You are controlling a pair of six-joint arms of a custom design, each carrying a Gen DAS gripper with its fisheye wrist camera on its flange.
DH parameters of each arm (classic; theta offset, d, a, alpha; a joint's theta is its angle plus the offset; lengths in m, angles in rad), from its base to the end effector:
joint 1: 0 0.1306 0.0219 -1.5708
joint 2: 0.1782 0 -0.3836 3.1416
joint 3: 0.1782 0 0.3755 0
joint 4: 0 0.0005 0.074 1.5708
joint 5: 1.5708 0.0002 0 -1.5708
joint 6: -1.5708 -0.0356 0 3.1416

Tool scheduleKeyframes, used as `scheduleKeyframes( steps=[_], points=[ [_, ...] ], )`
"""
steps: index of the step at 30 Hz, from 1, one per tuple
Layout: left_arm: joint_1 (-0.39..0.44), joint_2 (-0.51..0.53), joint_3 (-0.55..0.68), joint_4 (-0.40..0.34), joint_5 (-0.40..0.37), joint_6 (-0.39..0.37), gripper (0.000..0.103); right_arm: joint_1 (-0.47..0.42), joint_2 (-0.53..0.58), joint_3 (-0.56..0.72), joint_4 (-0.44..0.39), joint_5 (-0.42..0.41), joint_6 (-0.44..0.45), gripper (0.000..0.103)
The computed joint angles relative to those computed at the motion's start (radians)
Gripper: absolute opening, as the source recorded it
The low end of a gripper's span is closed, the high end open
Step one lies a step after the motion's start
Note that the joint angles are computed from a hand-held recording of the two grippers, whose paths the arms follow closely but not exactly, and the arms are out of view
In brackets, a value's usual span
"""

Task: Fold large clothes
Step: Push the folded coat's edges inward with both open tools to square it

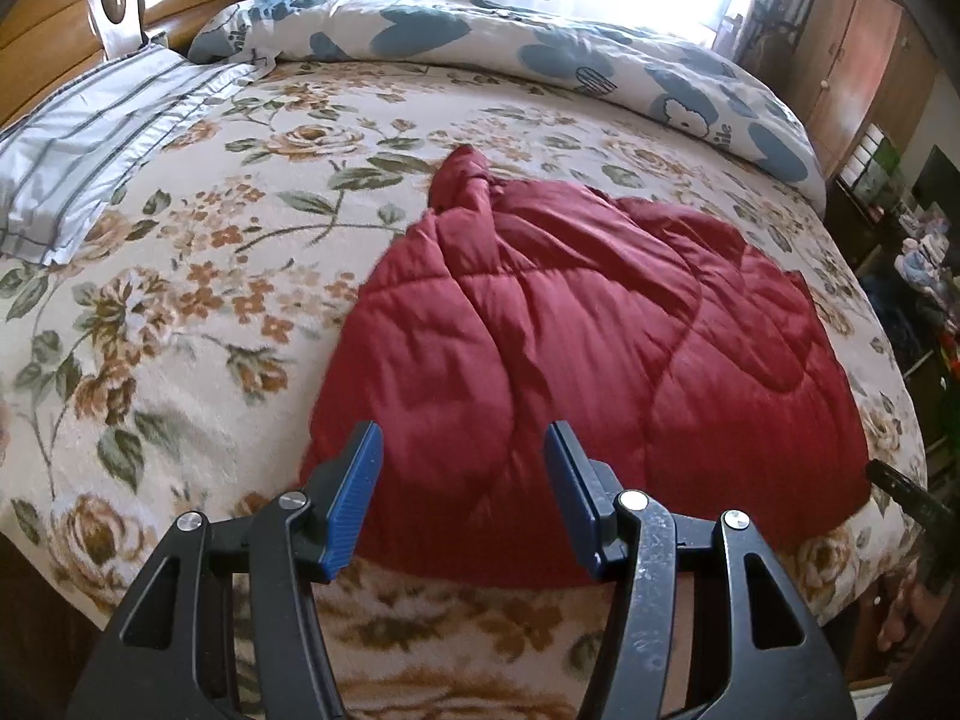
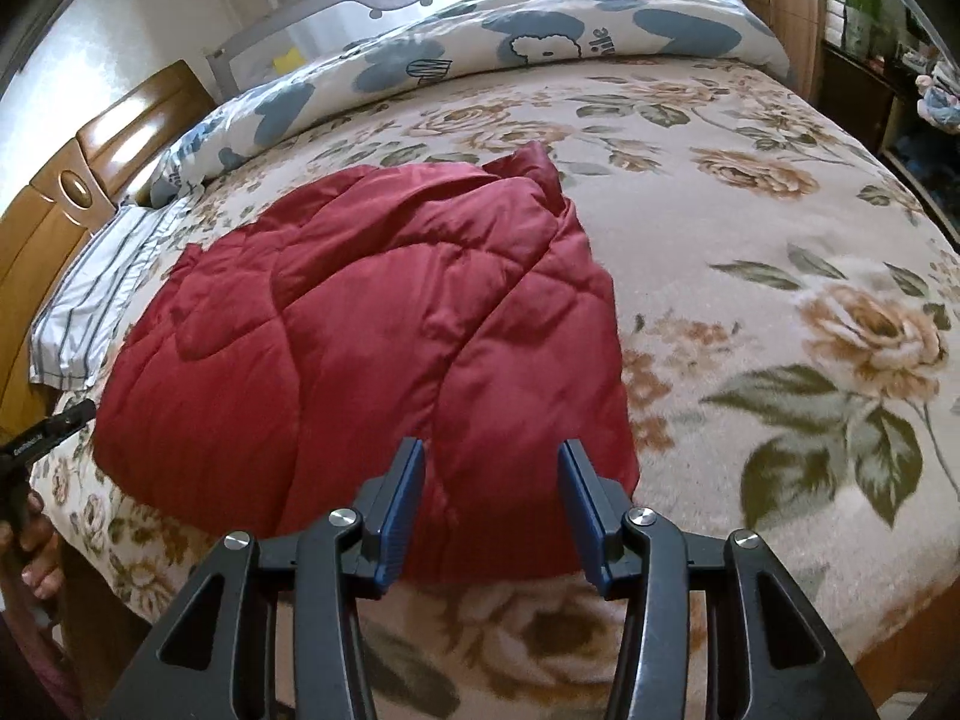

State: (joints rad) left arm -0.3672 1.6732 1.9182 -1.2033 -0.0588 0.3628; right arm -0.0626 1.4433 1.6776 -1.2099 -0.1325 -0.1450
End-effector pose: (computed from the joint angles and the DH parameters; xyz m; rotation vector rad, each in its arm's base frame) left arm 0.5188 -0.1978 0.5005 -0.0180 2.5407 -0.2170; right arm 0.4670 -0.0251 0.5103 0.2122 2.5369 0.2009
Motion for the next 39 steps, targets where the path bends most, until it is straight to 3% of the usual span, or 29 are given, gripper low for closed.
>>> scheduleKeyframes(
  steps=[7, 16, 24, 39],
  points=[
    [-0.055, -0.003, -0.002, -0.016, 0.000, -0.027, 0.055, 0.067, -0.019, -0.017, -0.002, -0.009, 0.016, 0.053],
    [-0.116, 0.038, 0.049, -0.057, 0.001, -0.031, 0.063, 0.144, -0.005, -0.022, 0.028, -0.004, 0.021, 0.056],
    [-0.133, 0.063, 0.088, -0.075, -0.018, -0.033, 0.069, 0.170, 0.012, 0.000, 0.047, 0.033, 0.022, 0.059],
    [-0.156, 0.204, 0.272, -0.188, -0.051, -0.073, 0.086, 0.188, 0.074, 0.040, 0.065, 0.105, 0.019, 0.070]
  ],
)
